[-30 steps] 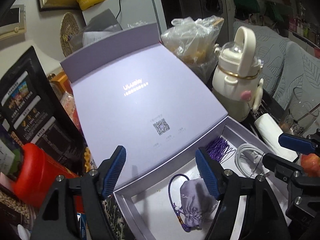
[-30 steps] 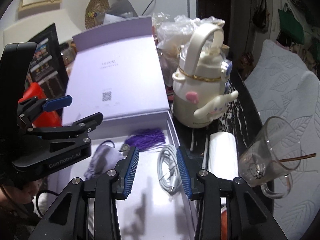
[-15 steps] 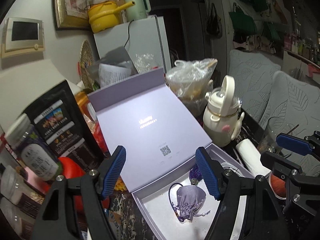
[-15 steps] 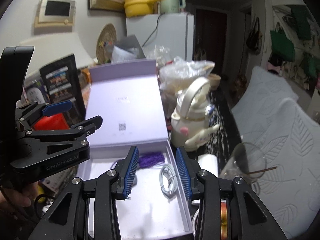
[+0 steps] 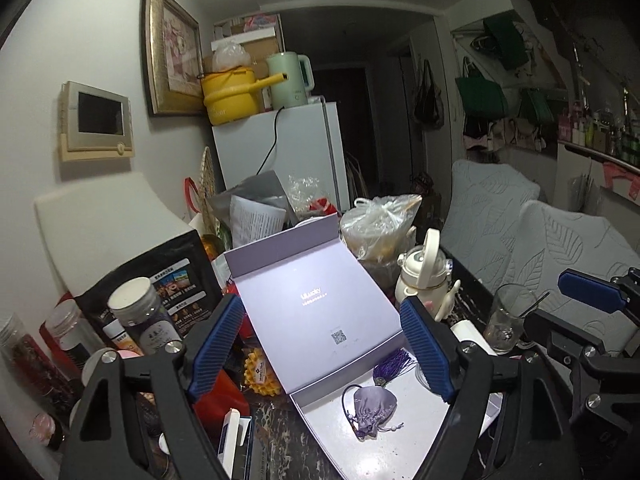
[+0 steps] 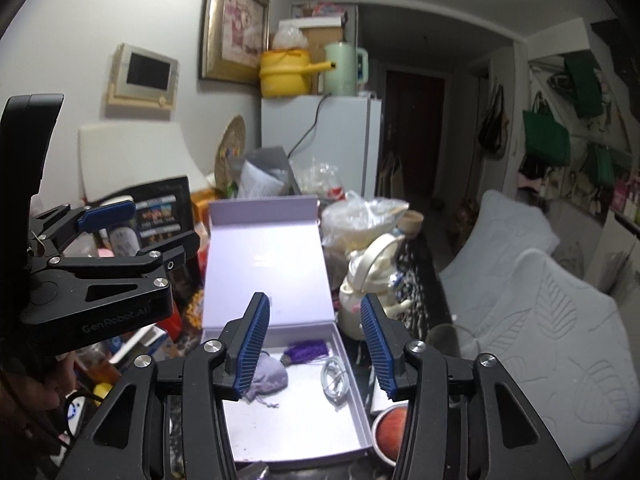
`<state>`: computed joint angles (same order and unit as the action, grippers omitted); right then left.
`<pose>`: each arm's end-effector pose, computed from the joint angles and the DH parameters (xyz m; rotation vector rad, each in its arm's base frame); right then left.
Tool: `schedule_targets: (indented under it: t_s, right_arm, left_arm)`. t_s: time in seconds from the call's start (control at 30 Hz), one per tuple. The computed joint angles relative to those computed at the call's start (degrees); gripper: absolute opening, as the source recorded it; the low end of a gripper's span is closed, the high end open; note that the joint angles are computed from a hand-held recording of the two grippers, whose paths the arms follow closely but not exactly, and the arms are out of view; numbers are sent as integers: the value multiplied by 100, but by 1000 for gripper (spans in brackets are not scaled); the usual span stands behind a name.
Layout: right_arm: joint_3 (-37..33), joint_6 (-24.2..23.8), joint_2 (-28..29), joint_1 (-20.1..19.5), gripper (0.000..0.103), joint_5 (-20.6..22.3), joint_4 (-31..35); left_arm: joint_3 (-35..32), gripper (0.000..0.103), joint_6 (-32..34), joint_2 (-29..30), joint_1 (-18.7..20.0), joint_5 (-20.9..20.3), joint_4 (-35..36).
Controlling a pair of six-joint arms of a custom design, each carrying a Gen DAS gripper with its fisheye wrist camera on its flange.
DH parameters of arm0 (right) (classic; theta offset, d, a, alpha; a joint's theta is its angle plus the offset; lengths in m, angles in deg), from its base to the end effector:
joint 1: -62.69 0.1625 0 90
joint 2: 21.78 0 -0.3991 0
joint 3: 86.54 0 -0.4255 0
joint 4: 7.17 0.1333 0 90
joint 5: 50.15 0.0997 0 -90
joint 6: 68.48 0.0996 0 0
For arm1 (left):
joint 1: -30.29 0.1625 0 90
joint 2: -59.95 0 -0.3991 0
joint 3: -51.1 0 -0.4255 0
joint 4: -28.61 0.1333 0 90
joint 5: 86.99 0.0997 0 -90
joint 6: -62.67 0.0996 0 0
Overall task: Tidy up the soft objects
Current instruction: 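Withdraw both grippers from the box back toward the table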
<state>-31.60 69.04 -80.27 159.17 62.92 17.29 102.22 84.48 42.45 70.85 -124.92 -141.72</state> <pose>0.1708 -0.6683 0.4033 0.6053 -2.0456 1.2499 -0.5064 -0.7123 0.0775 0.8972 2.0426 -1.1700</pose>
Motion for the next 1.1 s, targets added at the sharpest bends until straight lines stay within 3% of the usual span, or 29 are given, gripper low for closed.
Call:
schedule_targets:
  t_s: [0.2,0.47,1.1]
  right_arm:
    - [885,-178,-629,186,60,26,-551]
    - [1941,-274,-1394,415,76,114,-1170]
    - [3980,-94,-2682,608,79,588,-1915]
  left_arm:
    - [845,99,162,-485,-204,7,-717]
    - [1834,100,275,-1040,-474,29,-1385]
    - [4084,100,-608,-2164,-896,-142,-1722]
